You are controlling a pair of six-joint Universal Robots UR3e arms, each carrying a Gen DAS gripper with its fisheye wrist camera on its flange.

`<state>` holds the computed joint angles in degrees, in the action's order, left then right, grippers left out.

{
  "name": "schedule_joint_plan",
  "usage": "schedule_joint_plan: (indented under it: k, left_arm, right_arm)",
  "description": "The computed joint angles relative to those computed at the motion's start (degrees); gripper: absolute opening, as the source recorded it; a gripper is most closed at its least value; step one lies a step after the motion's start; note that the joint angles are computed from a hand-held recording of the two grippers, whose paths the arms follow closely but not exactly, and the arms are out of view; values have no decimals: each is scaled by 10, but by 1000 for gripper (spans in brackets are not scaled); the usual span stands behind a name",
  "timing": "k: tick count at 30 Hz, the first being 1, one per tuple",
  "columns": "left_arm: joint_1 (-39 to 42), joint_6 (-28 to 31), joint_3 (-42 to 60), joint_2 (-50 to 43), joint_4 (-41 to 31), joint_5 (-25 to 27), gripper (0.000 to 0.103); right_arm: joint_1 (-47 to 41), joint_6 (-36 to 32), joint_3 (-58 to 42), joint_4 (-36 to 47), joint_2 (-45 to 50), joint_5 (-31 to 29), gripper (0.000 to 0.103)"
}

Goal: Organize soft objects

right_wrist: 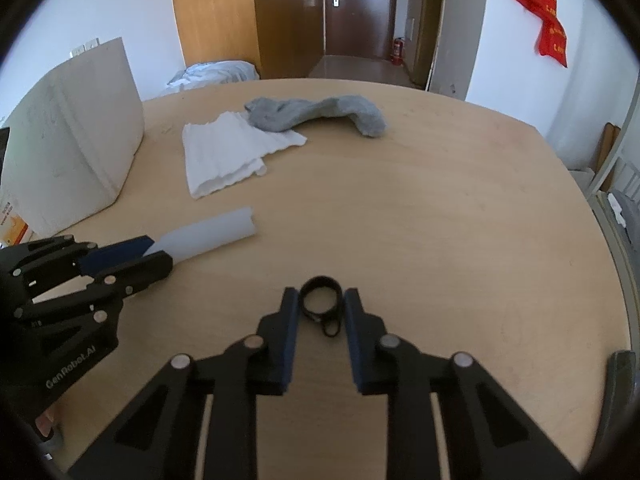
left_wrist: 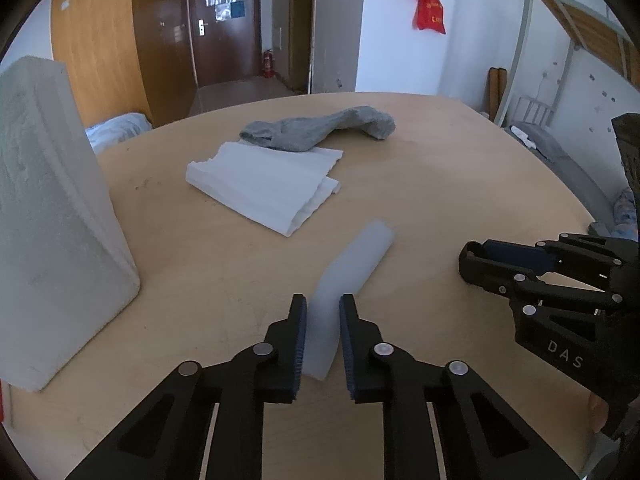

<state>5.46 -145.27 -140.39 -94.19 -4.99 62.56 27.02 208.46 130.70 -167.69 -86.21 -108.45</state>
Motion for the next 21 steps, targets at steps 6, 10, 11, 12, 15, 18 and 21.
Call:
schedule_joint_plan:
  k: [6, 10, 11, 12, 15, 18, 21]
  left_arm:
    - [19, 11, -2, 21, -34, -22, 9]
    - [44, 39, -27, 65, -54, -46, 9]
    - [52, 45, -32, 78, -63, -53, 9]
    - [62, 51, -36, 92, -76, -60, 9]
    - [78, 64, -43, 118, -101, -72, 8]
    - [87, 71, -45, 138, -123, -78, 8]
    - [96, 75, -53, 161, -135, -89, 8]
  right_arm:
    - [-1, 0, 5, -8, -2, 7, 22]
    - [6, 6, 10, -13, -13, 1, 22]
    - [8, 8, 10, -13, -15, -1, 22]
    - [10, 9, 9, -12, -15, -4, 22]
    - [12, 13, 9, -11, -17, -5, 22]
    - [11, 16, 15, -14, -24, -4, 22]
    - [12, 17, 14, -12, -31, -7, 22]
